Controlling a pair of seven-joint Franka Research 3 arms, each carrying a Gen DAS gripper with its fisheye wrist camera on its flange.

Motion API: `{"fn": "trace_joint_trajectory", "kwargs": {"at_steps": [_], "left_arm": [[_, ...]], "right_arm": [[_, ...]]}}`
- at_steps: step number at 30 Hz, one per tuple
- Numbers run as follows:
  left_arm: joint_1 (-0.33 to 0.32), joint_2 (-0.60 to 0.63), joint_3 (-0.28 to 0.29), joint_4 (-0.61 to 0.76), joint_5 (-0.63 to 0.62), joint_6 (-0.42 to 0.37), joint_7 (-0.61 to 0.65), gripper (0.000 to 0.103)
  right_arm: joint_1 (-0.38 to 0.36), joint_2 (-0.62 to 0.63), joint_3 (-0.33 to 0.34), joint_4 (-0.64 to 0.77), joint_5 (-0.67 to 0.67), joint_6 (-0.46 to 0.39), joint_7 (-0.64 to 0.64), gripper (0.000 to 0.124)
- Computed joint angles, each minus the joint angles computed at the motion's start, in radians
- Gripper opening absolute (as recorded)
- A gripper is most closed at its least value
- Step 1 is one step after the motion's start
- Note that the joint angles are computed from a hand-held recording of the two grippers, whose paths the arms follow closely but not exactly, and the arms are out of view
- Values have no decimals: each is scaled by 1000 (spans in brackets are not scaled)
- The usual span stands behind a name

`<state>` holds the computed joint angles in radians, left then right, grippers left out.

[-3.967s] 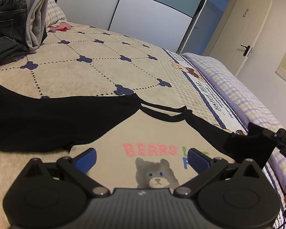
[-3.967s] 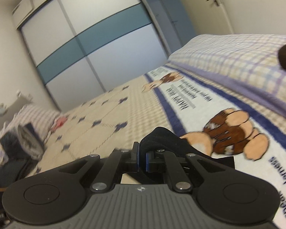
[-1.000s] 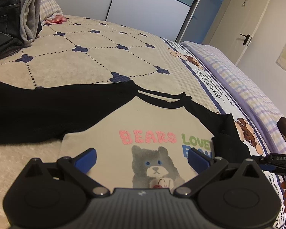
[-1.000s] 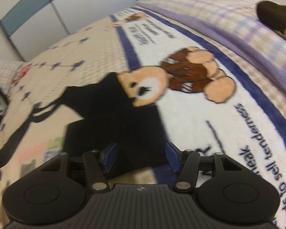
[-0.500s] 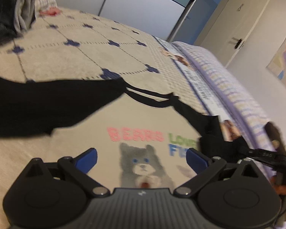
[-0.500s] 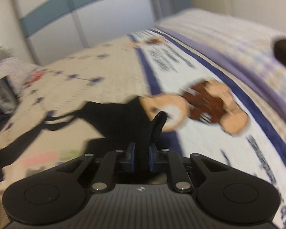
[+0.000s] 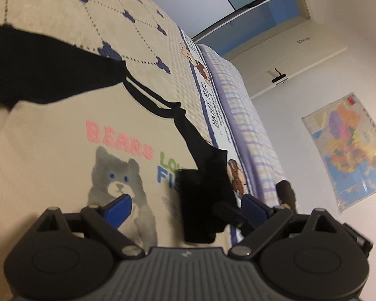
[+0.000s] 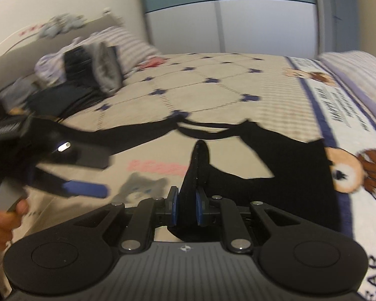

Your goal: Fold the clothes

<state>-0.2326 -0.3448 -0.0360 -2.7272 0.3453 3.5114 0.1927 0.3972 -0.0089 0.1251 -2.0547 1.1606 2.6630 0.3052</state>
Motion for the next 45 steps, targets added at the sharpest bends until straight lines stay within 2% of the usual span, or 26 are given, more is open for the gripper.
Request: {"fn": "trace_joint_trajectory", "kwargs": {"at_steps": [4,9,11,13,15,17,21,22,26,29,32,34,36,40,45], "left_arm": [[-5,20,13,-8,4,64,-38,94],[-10,29,29,-11,51,70,-106,89],[-14,25,37,-12,74,46,-133,81],[-23,13,44,-14,86,0,-156,62],[-38,4,57,-20,80,-44,-173,52],[-62,-3,78,-26,70,-79,-182,43],[-110,-18,111,-33,38,-144,-161,13],[-113,-22,108,-32,27,-165,-149,10],[-63,-49,37,-36,-18,-223,-103,6],[2,-84,-39,-44,-49,-250,-80,5],[99,-141,-147,-61,-83,-282,-78,5],[138,-183,-192,-79,-106,-305,-81,5],[155,-226,-212,-100,-124,-322,-87,5],[149,-304,-214,-143,-144,-359,-87,5],[138,-397,-207,-194,-162,-403,-97,5]], "right_arm": [[13,-19,7,-19,9,-45,-68,16],[32,-30,12,-39,-8,-84,-121,16],[38,-37,12,-47,-11,-108,-156,16],[42,-46,10,-59,-16,-130,-187,16],[44,-53,7,-66,-24,-146,-196,16],[46,-57,6,-72,-38,-144,-193,16],[49,-62,4,-82,-56,-128,-177,16],[49,-65,3,-85,-60,-122,-171,18],[49,-64,2,-94,-71,-65,-162,43],[48,-57,2,-104,-82,6,-164,51],[47,-46,3,-113,-106,93,-163,55],[44,-35,1,-115,-112,143,-165,56],[38,-23,-1,-115,-114,193,-167,57],[24,17,-1,-99,-110,309,-184,57],[-9,81,8,-69,-207,426,-131,57]]}}
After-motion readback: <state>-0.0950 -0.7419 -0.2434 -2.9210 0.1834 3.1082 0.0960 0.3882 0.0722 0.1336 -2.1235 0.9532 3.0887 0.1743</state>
